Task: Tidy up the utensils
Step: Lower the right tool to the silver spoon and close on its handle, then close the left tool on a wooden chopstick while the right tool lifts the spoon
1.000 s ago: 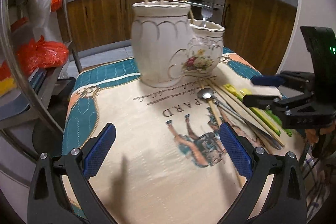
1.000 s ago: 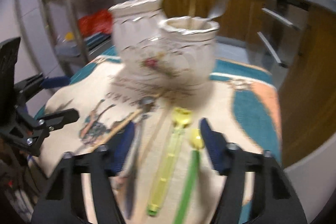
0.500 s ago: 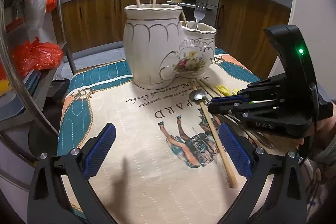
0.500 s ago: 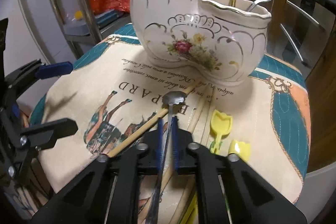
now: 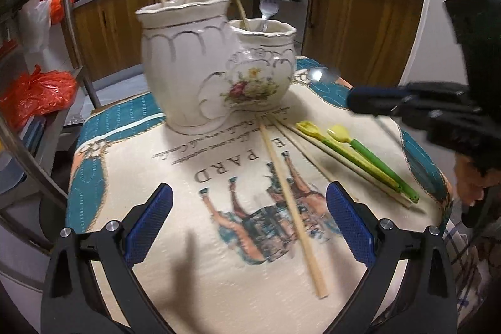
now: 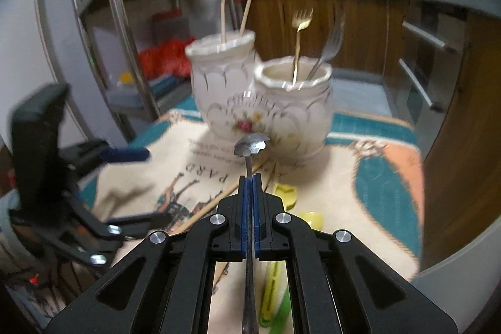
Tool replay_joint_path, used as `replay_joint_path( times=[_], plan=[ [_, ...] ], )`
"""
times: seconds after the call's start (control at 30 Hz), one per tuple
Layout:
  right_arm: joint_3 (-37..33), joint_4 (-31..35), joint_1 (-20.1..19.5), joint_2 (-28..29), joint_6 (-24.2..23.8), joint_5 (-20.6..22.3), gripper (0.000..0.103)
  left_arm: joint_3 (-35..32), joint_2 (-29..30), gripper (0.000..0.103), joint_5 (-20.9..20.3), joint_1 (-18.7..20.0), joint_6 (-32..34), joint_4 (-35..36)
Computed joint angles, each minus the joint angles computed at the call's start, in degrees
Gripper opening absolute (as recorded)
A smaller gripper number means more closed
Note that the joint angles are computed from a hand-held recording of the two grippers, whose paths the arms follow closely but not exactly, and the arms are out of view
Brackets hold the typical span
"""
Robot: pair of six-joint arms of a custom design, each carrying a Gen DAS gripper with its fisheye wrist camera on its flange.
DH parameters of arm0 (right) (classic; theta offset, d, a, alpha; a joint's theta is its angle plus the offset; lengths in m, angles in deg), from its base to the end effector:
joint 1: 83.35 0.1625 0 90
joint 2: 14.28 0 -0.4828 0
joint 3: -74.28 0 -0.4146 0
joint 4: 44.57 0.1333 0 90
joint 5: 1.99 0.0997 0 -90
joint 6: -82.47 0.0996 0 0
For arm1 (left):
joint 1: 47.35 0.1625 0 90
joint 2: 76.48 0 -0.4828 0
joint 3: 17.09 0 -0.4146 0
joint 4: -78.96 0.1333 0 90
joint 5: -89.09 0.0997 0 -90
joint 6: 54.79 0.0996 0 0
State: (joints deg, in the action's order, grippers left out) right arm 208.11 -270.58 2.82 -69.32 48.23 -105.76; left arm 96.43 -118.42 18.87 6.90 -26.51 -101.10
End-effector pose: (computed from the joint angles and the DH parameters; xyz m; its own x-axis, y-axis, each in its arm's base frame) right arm 0.0764 -0.4988 0.1829 -0.8104 -0.0853 0.5796 -0.5079 0.5954 -0.6225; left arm -0.2234 -0.5962 0.0345 -0.4652 0.7722 -0.4328 0.8795 0.4586 -0.1271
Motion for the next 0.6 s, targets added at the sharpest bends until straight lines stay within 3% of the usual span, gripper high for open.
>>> replay_joint_path(
  times=[0.03,0.2,0.43,0.6],
  plan=[
    [0.85,-1.73,-0.16,-0.33,-0.45,0.96,0.004,-0.16,0.23,0.092,0.08,-0.18,0.08,0.46],
    [4.19,-9.19,-0.48,-1.17,-2.15,5.22,0.004,-0.48,1.59,0.06,1.78,-1.76,2.33,2.81],
    [6.2,-16.24,-0.5,-1.4,-3.47,8.97,0.004,-1.58,2.63,0.043,5.16,-2.61,0.35,5.83],
    [7.1,-21.0,-0.7,-1.0,-3.77,11.24,0.004,-2.92,2.68,0.024,6.66,-2.51,-1.95,9.64]
  ],
)
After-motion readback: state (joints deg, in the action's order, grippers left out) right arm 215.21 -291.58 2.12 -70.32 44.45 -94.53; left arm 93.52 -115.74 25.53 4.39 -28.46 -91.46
